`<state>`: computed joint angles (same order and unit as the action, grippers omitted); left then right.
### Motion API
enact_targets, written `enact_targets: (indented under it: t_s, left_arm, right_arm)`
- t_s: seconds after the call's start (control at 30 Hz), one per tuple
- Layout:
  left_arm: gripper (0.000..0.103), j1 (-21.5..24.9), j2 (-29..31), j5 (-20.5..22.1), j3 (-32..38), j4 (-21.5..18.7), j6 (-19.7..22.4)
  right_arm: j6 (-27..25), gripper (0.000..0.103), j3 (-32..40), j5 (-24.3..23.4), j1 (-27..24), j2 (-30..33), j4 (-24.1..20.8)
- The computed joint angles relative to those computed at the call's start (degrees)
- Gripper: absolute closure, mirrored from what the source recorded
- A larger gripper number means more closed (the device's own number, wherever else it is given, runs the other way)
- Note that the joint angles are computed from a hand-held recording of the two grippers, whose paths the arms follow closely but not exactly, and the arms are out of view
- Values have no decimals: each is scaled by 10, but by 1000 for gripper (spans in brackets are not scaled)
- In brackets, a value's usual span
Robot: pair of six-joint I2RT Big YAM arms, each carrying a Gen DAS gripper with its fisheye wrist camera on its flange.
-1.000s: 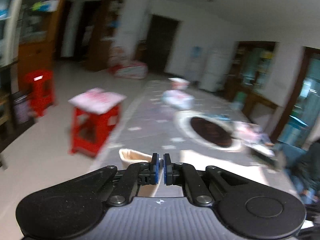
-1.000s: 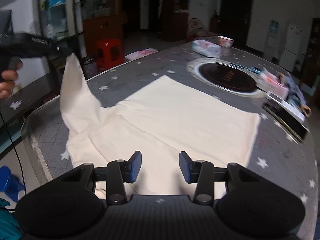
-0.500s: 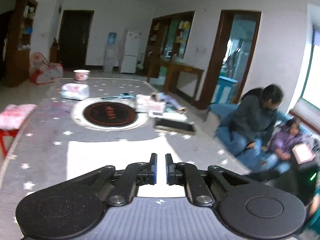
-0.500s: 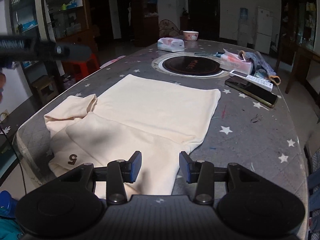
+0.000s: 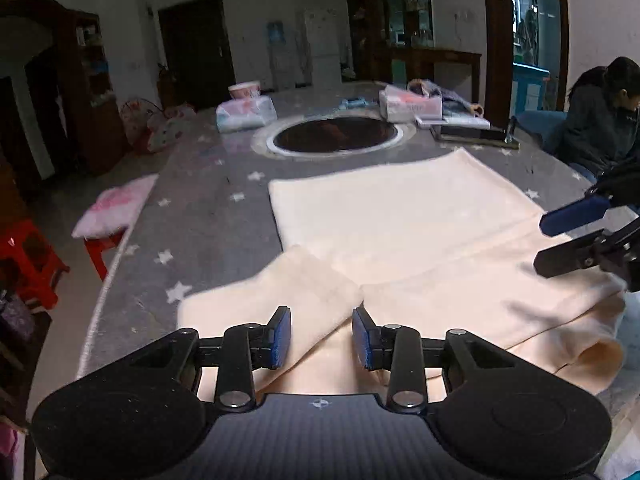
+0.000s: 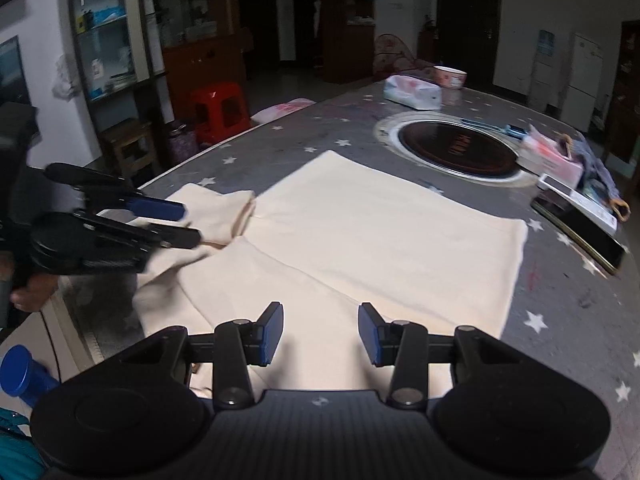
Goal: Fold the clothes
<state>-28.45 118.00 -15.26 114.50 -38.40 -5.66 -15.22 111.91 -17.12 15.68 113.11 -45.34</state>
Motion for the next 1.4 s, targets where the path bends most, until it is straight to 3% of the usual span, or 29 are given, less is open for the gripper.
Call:
enact_targets:
  t_s: [0.13,0.17,0.2,0.3,0.5,0.67,0.77,0.9,1.0,1.23,1.4]
  left_arm:
    - [68,6,14,8,12,-5,8]
    - [72,8,14,11,12,-2,9]
    - [86,8,12,9,10,0,8]
    - [97,13,7,18,17,-4,-19]
    - [98,4,-30,57,11,54,-52]
    - [97,-12,-40,152,6,107,-81]
    - [91,-23,-20,207,26,88,-92]
    - [83,-30,-14,215,22,65,-55]
    - [70,-24,-32,203,-11,72,-42]
    - [70,3,-50,130,-54,43,-51]
    - [70,16,-52,117,-74,31,-55]
  right_arm:
    - [1,61,16,8,3,10,-12]
    - [3,61,16,9,2,11,-12]
    - [4,61,17,10,2,11,-12]
    - [9,61,15,12,-1,10,-11]
    - [26,61,-8,10,-12,-8,10]
    - [52,61,-25,10,-27,-21,28]
    - [70,61,-35,16,-36,-29,37]
    - [77,61,-50,23,-44,-38,41]
    - [77,61,-54,21,-47,-41,39]
    - [80,63,-32,12,-39,-16,16]
    - [87,71,-5,26,-30,13,-1]
